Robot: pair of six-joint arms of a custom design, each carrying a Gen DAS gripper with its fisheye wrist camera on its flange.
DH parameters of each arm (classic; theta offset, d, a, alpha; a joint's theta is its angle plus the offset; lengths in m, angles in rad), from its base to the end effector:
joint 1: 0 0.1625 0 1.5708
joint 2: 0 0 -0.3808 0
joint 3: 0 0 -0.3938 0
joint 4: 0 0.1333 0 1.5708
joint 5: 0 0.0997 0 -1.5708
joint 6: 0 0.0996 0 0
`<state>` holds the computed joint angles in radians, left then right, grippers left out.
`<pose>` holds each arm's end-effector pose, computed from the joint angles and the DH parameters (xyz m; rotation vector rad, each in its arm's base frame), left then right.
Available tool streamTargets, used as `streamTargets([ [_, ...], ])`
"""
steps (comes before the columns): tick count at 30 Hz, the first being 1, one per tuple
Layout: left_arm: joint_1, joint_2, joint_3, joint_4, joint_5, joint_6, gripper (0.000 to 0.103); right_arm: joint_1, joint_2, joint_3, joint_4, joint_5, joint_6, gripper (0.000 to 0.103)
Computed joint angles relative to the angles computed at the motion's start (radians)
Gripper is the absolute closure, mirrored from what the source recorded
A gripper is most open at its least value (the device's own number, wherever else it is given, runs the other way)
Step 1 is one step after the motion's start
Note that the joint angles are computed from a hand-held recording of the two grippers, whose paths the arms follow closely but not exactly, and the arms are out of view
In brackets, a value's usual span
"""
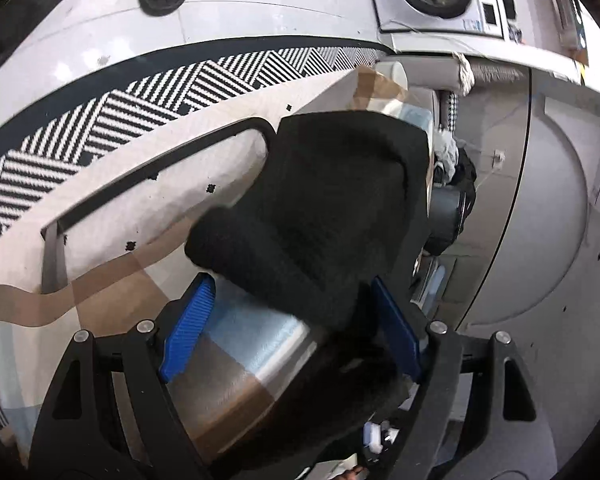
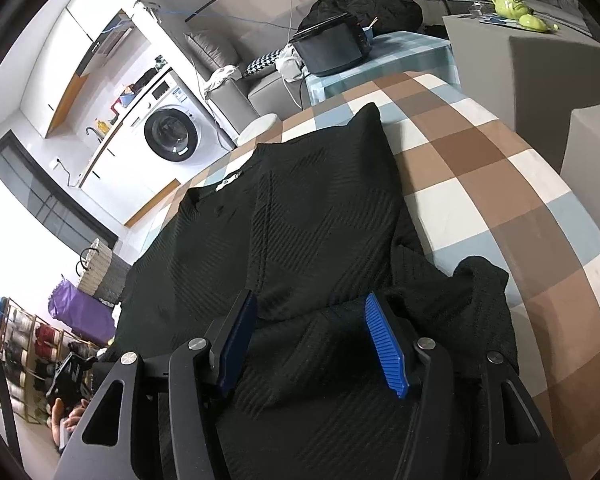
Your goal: Fold small clothes
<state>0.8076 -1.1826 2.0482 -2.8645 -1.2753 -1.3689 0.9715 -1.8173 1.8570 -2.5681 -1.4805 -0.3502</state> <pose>-0.2488 -0.4949 0.1698 0.9326 -2.6772 0.6670 -0.1302 -0.4428 0.5406 -0.2537 -2.5005 1.2119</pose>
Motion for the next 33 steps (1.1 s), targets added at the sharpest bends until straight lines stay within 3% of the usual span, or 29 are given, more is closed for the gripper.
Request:
streamTargets([
  [3, -0.007, 0.005, -0.014, 0.02, 0.062, 0.008, 0.032, 0.0, -0.008, 0.007, -0.009, 0.009, -0.002, 0.044],
  [6, -0.025, 0.01, -0.037, 0.037, 0.139, 0.018, 0.056, -0.008, -0.019, 0.016, -0.014, 0.011, -0.004, 0.044],
  [8, -0.039, 0.012, -0.049, 0.033, 0.194, 0.029, 0.077, -0.017, -0.026, 0.023, -0.022, 0.02, 0.005, 0.044],
  [11, -0.076, 0.014, -0.087, 0.077, 0.312, 0.08, 0.093, -0.025, -0.031, 0.028, -0.022, 0.023, 0.008, 0.044],
  [15, -0.151, 0.048, -0.197, 0.198, 0.486, 0.198, 0.099, -0.039, -0.047, 0.045, -0.036, 0.034, 0.006, 0.044],
  [19, -0.206, 0.142, -0.347, 0.228, 0.552, 0.408, 0.099, -0.057, -0.057, 0.052, -0.023, 0.051, 0.012, 0.044],
  [23, -0.257, 0.298, -0.535, 0.181, 0.482, 0.726, 0.099, -0.071, -0.075, 0.064, -0.022, 0.075, 0.012, 0.044],
  [25, -0.265, 0.367, -0.625, 0.21, 0.332, 0.845, 0.099, -0.074, -0.079, 0.065, -0.019, 0.074, 0.01, 0.044],
  [27, -0.265, 0.411, -0.682, 0.282, 0.215, 0.873, 0.093, -0.081, -0.086, 0.067, -0.018, 0.08, 0.012, 0.044],
  [28, -0.265, 0.424, -0.7, 0.324, 0.18, 0.864, 0.08, -0.084, -0.09, 0.07, -0.019, 0.082, 0.014, 0.044],
  [29, -0.263, 0.428, -0.702, 0.345, 0.155, 0.853, 0.06, -0.089, -0.096, 0.072, -0.019, 0.085, 0.018, 0.044],
  [30, -0.261, 0.419, -0.68, 0.339, 0.14, 0.831, 0.053, -0.092, -0.099, 0.074, -0.019, 0.088, 0.019, 0.044],
  [31, -0.261, 0.406, -0.652, 0.32, 0.147, 0.808, 0.048, -0.097, -0.104, 0.075, -0.017, 0.089, 0.016, 0.043],
  [33, -0.26, 0.373, -0.61, 0.331, 0.166, 0.754, 0.048, -0.102, -0.109, 0.076, -0.02, 0.087, 0.009, 0.043],
])
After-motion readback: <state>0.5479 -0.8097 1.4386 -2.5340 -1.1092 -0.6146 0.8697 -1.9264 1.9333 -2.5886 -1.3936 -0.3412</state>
